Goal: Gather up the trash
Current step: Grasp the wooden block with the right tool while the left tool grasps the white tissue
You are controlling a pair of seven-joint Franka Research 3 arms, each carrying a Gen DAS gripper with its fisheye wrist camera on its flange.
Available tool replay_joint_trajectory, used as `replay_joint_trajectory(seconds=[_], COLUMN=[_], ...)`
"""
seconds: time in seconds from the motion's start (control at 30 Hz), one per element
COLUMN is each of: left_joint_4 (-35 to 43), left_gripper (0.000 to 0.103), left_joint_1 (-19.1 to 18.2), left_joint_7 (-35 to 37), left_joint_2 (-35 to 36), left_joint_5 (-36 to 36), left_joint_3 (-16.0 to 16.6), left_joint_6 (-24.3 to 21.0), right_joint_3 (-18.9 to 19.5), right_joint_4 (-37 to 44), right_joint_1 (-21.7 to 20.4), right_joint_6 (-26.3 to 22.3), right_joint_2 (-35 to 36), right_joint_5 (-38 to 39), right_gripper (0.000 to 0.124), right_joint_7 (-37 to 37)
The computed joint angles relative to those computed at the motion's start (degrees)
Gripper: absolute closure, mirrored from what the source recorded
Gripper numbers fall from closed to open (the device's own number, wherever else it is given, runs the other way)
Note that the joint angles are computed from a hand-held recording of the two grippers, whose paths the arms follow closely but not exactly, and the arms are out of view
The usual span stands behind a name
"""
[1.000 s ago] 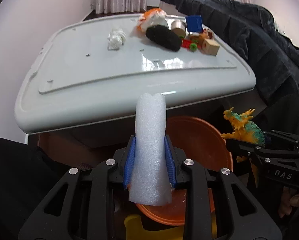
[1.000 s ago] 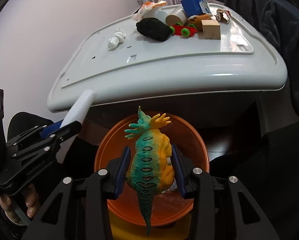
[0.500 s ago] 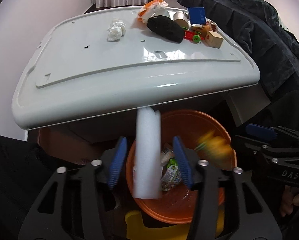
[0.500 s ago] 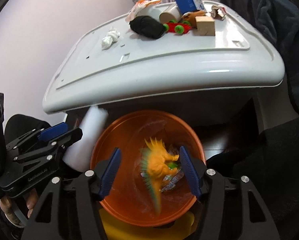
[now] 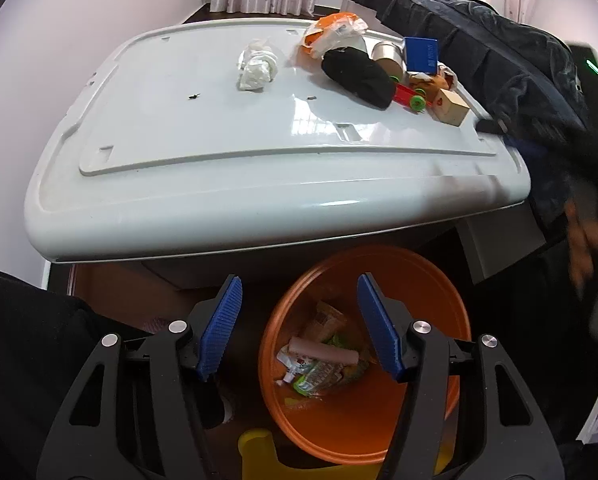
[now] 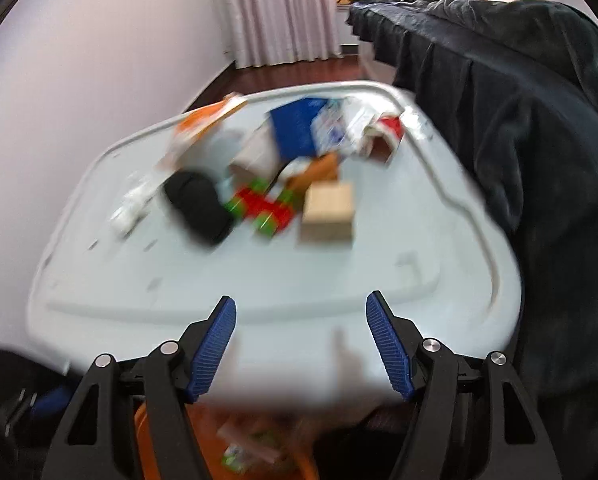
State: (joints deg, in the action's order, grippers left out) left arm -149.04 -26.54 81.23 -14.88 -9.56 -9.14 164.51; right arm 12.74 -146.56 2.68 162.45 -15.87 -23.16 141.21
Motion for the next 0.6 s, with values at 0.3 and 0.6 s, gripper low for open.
replay_joint_trajectory(seconds=[0.3,0.6], left_joint_4=[-0.66,-1.22], left_gripper=[0.043,0.040], left_joint_1=[-0.59,-1.32], left_joint_7=[1.73,2.77], left_joint_2=[0.15,-0.01], left_joint_5=[-0.03,0.01], left_joint_3=[0.14,0.49], left_joint_6=[1.32,2.06], right_joint_3=[-5.27,-11.88], right_joint_4=[10.22,15.11], right_joint_1=[1.21,6.21], right_joint_6=[-1.99,-2.32], right_joint_2=[12.23,18.03], right_joint_5=[-5.62,-15.54], right_gripper=[0.065,0.088], right_joint_7=[2.66,9.48])
